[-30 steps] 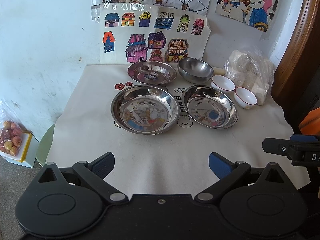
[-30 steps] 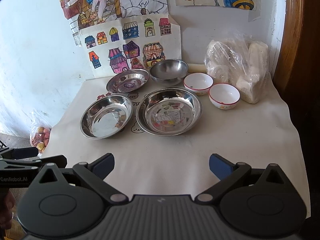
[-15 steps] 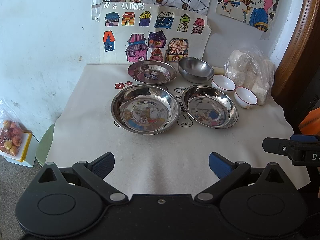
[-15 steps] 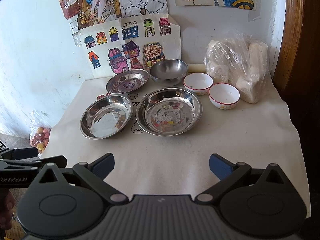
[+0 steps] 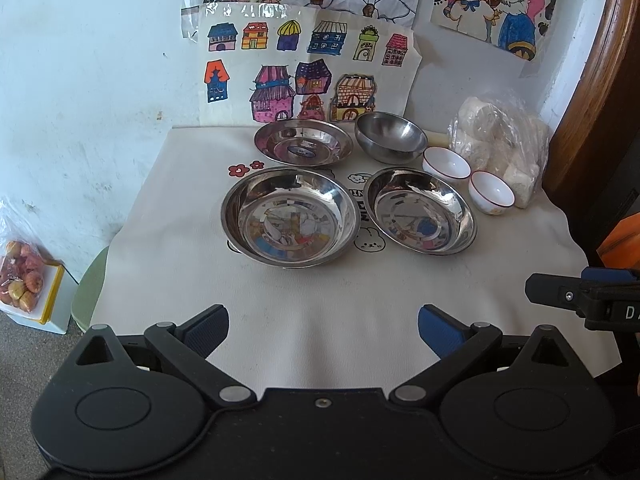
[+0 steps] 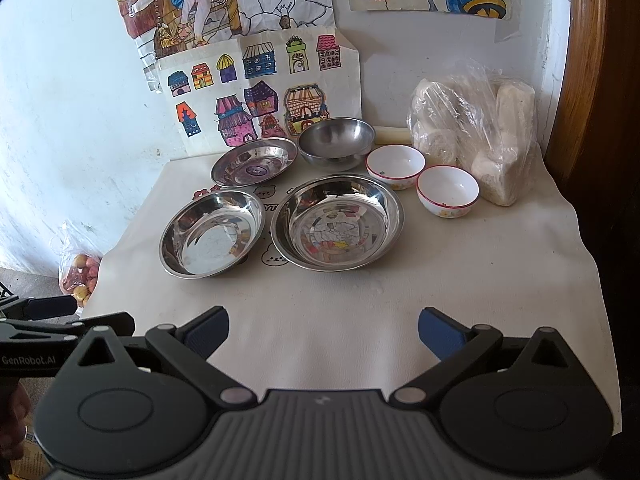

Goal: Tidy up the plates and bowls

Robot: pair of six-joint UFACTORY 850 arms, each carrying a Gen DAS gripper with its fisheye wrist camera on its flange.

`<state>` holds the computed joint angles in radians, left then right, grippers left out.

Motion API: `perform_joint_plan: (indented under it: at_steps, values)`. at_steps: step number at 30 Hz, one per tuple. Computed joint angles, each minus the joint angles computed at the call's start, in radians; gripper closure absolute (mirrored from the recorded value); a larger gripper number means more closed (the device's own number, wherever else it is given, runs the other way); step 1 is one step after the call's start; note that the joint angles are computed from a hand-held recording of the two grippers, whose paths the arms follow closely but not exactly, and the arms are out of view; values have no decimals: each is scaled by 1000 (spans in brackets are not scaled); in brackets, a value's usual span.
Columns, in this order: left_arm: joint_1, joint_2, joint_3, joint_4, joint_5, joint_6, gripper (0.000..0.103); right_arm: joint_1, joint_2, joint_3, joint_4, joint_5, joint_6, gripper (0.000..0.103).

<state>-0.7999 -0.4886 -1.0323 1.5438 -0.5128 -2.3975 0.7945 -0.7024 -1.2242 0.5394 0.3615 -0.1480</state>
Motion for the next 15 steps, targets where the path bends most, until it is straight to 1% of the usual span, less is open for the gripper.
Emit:
perform_joint_plan:
  at_steps: [15]
  values:
    - [1, -2, -1, -3, 3, 3, 2, -3, 1, 2, -7, -1, 8, 0]
